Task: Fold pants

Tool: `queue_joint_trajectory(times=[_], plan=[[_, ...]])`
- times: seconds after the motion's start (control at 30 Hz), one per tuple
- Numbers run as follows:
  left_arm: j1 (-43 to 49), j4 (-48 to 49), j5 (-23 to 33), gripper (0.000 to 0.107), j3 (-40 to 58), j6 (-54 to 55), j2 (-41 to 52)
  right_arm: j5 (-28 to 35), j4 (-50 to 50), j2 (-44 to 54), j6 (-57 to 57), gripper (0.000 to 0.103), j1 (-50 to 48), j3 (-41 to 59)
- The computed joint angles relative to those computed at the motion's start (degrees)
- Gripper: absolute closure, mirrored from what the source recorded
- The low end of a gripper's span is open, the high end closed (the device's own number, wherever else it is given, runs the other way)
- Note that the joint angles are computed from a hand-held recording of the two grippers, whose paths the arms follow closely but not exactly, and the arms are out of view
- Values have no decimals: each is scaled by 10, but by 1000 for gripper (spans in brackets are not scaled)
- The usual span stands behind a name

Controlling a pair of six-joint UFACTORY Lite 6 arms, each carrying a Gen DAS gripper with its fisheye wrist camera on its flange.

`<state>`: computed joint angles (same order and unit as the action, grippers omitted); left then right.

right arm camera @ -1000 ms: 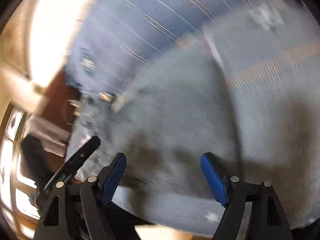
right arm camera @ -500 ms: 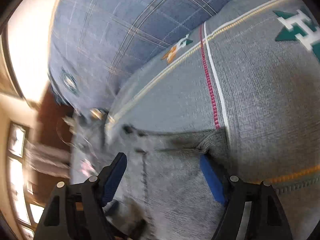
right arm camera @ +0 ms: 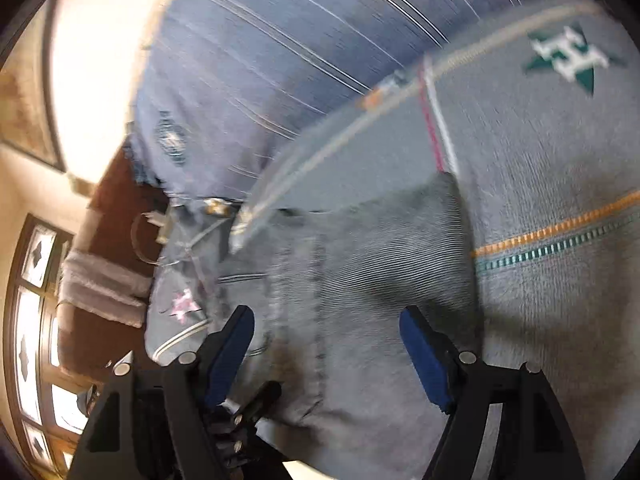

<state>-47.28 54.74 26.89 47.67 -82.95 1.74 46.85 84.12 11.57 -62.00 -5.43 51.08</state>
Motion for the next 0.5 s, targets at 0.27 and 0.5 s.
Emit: queue_joint_trajectory(times=[0.27, 0.5], plan=[[28, -25, -20, 5, 22, 50, 64, -66, 6, -56, -31, 24, 40, -114], [24, 20, -19, 5, 32, 13, 68, -85, -26, -85, 5, 24, 45, -127]])
